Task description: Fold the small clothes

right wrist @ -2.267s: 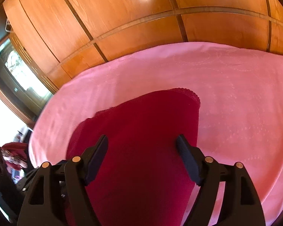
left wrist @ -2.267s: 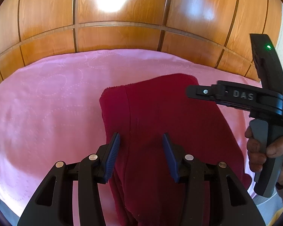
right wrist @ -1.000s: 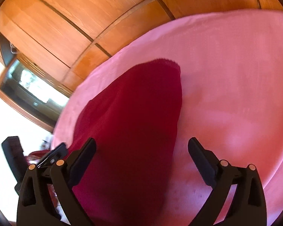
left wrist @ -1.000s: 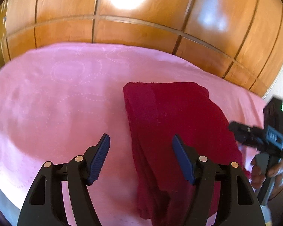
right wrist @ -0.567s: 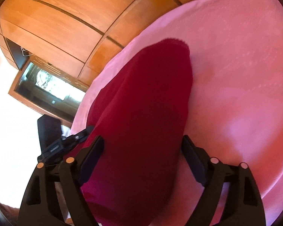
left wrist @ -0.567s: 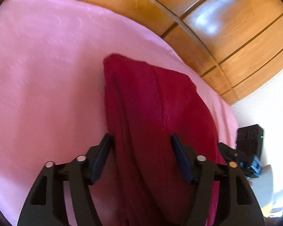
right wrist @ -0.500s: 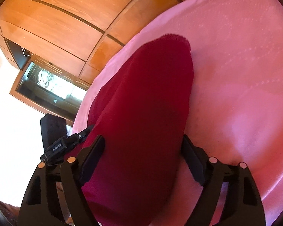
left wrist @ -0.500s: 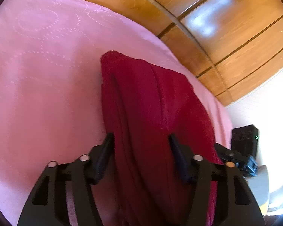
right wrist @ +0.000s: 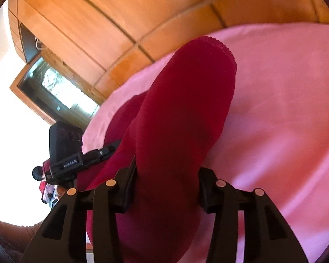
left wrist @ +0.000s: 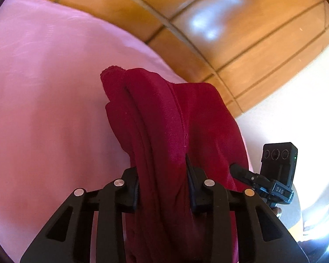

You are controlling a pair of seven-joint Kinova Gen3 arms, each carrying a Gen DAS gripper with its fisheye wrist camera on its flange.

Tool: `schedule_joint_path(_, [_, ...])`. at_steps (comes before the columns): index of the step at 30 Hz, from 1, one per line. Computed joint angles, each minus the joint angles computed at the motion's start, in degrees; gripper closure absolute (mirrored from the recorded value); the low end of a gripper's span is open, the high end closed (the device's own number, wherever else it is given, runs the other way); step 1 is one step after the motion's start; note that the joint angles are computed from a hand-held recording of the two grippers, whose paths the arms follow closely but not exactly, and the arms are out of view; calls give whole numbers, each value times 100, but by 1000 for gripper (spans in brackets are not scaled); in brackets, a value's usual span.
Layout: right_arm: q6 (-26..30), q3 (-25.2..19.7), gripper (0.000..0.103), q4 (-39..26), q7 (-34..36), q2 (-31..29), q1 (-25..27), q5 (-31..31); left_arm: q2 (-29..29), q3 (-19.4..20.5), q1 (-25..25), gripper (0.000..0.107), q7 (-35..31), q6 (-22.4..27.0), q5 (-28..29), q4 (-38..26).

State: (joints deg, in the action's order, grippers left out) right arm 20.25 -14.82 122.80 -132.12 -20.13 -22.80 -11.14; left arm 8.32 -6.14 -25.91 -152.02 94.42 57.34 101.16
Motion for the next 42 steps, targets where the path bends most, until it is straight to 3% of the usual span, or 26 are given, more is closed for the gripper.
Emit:
schedule_joint_path(4, [799, -154, 59, -27, -301, -775, 625, 453, -162, 10, 953, 76, 219, -235, 327, 15])
schedule_joint_path(9, [1720, 114, 58, 101, -305, -1773, 1389, 673, -226, 525, 2184, 76, 830, -1169, 475, -323])
schedule_joint_path(13, [2248, 389, 54, 419, -359, -2305, 2023, 826, -44, 1054, 3230, 76, 1454, -2101, -241, -900])
schedule_joint_path(16, [2520, 379, 48, 724, -388, -2139, 2388, 865, 191, 1046, 4026, 75, 1698, -2800, -940, -956])
schedule_joint_path(17, [2437, 396, 46, 925, -400, -2139, 2439, 796, 240, 1007, 4240, 67, 1808, -3031, -1140, -942])
schedule_joint_path(19, [2185, 283, 26, 1196, -623, -2364, 2623, 779, 202, 1020, 4352, 56, 1992, -3349, -1313, -869])
schedule_joint_path(23, [2590, -155, 24, 938, -662, -2469, 2978, 911, -166, 1130, 4246, 53, 2259, -3575, -1582, -707])
schedule_joint_path(27, [3361, -1045, 29, 295, -874, -2637, 3344, 1443, -904, 998, 4304, 53, 2098, -4164, -1716, -213])
schedule_joint_path(30, [3721, -1650, 40, -66, -938, -2689, 3573, 1621, -1220, 890, 4507, 53, 2116, -4578, -1810, 81])
schedule_joint_path(33, [3923, -2162, 48, -180, -1153, -2616, 3604, 1509, -1347, 1077, 4645, 53, 2603, -5110, -2411, 310])
schedule_joint_path(38, [4047, -3253, 48, -133, -1440, -2666, 4272, 1341, -1291, 884, 4767, 52, 2680, -5227, -2412, 480])
schedule_joint_path(42, [4188, -3544, 47, -232, -1489, -2701, 4548, 1391, -1376, 1002, 4697, 52, 2769, -5370, -2492, 556])
